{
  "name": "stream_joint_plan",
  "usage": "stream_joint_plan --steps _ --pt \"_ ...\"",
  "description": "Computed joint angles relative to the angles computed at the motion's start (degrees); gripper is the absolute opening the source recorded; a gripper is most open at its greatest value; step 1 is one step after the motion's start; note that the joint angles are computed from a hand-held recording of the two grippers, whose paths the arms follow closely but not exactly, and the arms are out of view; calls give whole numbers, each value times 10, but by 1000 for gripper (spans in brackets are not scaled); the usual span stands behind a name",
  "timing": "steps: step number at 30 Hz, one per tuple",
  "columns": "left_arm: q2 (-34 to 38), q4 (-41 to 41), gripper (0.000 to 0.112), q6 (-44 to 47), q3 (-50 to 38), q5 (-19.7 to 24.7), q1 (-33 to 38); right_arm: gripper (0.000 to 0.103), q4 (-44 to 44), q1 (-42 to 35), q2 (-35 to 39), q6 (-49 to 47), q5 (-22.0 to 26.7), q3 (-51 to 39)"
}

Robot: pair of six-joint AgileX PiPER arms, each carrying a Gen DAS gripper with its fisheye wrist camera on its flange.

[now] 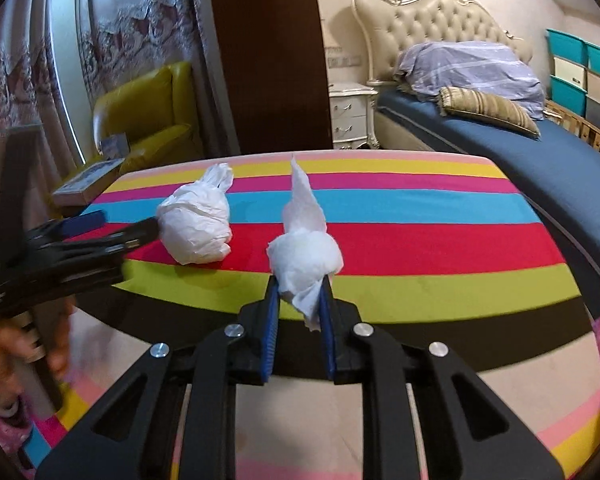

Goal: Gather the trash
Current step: 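Grasp a white plastic bag with the right tool while the left grasps another bag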

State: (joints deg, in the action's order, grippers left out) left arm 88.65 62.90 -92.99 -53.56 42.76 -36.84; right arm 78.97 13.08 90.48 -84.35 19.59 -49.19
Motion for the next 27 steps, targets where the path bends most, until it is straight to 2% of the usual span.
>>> stream_joint_plan --steps 4,5,7,10,16,27 --pt "69 -27 96 42 -68 -11 13 19 33 -31 -22 -44 25 31" --pt "82 -34 93 52 -81 -13 15 19 38 -38 -26 -51 32 37" --pt "96 -64 63 85 -96 -28 19 19 51 -50 -36 -70 42 50" --pt "87 -54 45 72 -81 -32 4 19 74 -57 -50 -97 44 69" --pt "29 26 42 -32 -1 20 -90 19 81 -52 -79 -102 33 100" --pt "-47 60 42 -186 86 149 -276 19 149 -85 -152 -179 51 180"
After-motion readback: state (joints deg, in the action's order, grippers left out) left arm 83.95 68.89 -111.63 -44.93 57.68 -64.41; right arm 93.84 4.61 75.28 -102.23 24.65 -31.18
